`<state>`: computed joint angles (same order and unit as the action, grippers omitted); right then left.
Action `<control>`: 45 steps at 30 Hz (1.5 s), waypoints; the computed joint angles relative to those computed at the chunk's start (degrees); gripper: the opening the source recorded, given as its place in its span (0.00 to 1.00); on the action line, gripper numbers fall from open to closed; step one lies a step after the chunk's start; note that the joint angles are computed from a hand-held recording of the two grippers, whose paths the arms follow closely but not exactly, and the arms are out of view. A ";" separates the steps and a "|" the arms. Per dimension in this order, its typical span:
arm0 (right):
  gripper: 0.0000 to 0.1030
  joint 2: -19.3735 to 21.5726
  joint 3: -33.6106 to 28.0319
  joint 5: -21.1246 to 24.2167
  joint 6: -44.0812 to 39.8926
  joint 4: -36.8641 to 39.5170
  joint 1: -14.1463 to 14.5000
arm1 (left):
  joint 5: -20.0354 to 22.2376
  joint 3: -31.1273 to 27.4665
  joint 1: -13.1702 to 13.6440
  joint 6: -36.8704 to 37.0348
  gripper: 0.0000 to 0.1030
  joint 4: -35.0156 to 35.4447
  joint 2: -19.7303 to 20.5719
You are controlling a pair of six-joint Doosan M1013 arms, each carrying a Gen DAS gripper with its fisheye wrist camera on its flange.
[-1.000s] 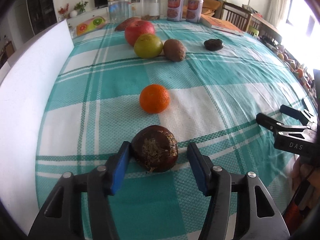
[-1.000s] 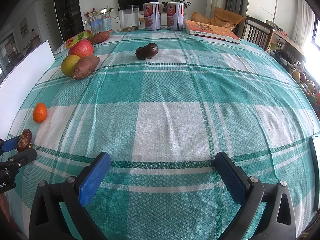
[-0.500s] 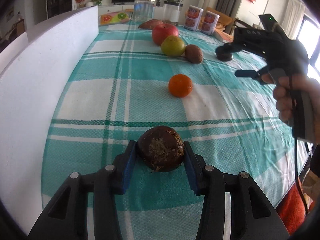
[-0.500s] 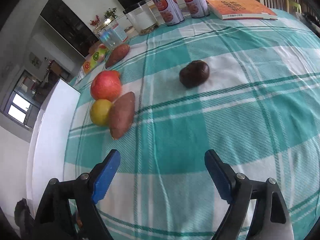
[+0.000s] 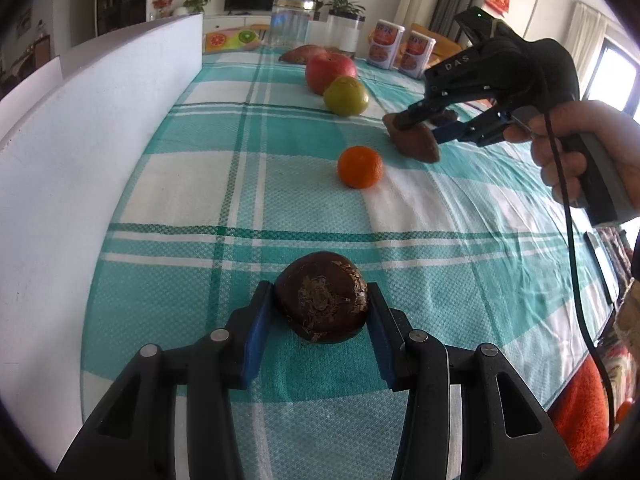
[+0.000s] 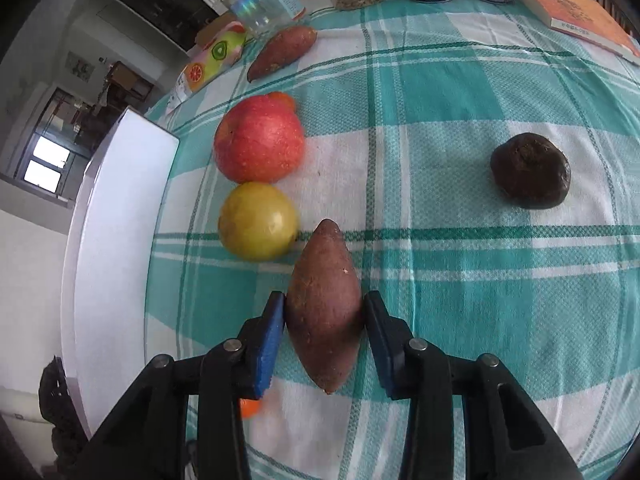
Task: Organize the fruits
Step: 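Carry both fruits over the box and open both tools, then move both empty tools back over the tablecloth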
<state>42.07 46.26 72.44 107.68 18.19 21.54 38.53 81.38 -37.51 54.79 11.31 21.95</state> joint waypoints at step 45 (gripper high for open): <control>0.62 -0.42 -6.10 -14.88 -17.66 9.04 14.99 | 11.35 6.30 6.90 -39.09 0.78 25.46 -10.72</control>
